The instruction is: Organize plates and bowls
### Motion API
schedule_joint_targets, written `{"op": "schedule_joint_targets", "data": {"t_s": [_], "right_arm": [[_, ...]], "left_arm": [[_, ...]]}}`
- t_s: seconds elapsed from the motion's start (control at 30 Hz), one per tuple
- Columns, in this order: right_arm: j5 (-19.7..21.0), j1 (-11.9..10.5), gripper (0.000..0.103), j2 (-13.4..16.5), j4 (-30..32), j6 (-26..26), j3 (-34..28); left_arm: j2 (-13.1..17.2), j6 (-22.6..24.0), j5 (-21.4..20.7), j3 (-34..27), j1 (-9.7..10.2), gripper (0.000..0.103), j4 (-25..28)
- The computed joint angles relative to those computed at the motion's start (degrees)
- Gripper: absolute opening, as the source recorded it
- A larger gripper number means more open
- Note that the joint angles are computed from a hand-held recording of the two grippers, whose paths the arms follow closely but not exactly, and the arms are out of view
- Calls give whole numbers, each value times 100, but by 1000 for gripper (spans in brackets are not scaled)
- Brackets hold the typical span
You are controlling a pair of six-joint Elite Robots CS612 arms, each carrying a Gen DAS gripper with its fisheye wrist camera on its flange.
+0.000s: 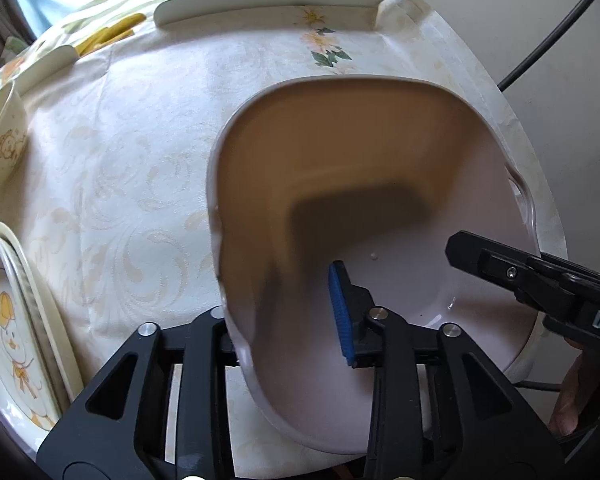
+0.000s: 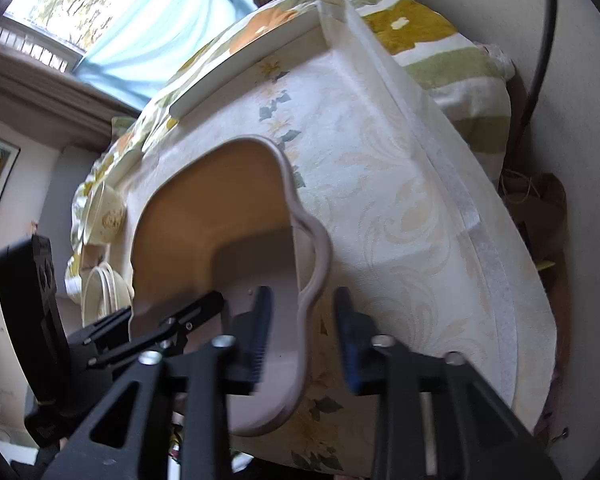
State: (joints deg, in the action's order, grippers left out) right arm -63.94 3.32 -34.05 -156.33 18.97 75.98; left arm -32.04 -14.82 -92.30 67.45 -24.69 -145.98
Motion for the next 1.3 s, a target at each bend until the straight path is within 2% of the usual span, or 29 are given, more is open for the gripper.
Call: {"op": "schedule_joint_targets", "data": {"t_s": [0.03, 0.07, 0.1, 0.27, 0.33, 0.43, 0.5, 0.6, 0.7, 0.73, 0.77, 0.8, 0.87, 0.93, 1.1, 1.2, 1.3], "right_arm": [[38, -8, 48, 8, -50, 56, 8], [69, -12, 49, 8, -85, 106, 18], [85, -13, 48, 3, -100, 126, 26], [-128, -3, 48, -99, -392, 227, 162], [-365, 16, 49, -191, -406, 123, 219], [-1021, 99, 49, -386, -329, -241, 288], [-1189, 130, 49, -506, -482, -475, 348], [-1049, 159, 49, -615, -737, -812, 330], [-655, 209, 51, -625, -952, -1202, 178], [-505, 237, 66, -597, -960, -1297, 66], [-444, 277, 79, -560, -953, -1353, -39], [-383, 319, 103, -510, -919, -1437, -182], [-282, 394, 103, -394, -801, -1572, -474], [-225, 480, 103, -258, -521, -1661, -818], [3, 671, 103, 122, 163, -1661, -1674], [-354, 855, 103, 436, 773, -1665, -2348], [-666, 1021, 103, 882, 1449, -1692, -3215]], "left_arm": [[0, 25, 39, -5, -12, 45, 9], [11, 40, 93, -22, -25, 67, 11], [12, 53, 154, -14, -36, 79, -41], [-28, 68, 159, 29, -42, 79, -88], [-99, 26, 194, 95, -40, 79, -59], [-284, -93, 237, 308, -25, 79, -111], [-458, -186, 322, 514, -16, 79, -204], [-765, -337, 594, 879, -1, 79, -510], [-1116, -512, 935, 1271, 47, 79, -973], [-1233, -567, 1110, 1387, 73, 80, -1136], [-1306, -612, 1277, 1454, 97, 87, -1251], [-1371, -673, 1477, 1508, 124, 101, -1352], [-1440, -788, 1966, 1570, 197, 103, -1535], [-1424, -937, 1982, 1461, 356, 103, -1332], [-1333, -1371, 1481, 1300, 807, 103, -1291], [-1194, -1519, 1163, 1082, 1075, 103, -1160], [-903, -1588, 739, 678, 1324, 103, -900]]}}
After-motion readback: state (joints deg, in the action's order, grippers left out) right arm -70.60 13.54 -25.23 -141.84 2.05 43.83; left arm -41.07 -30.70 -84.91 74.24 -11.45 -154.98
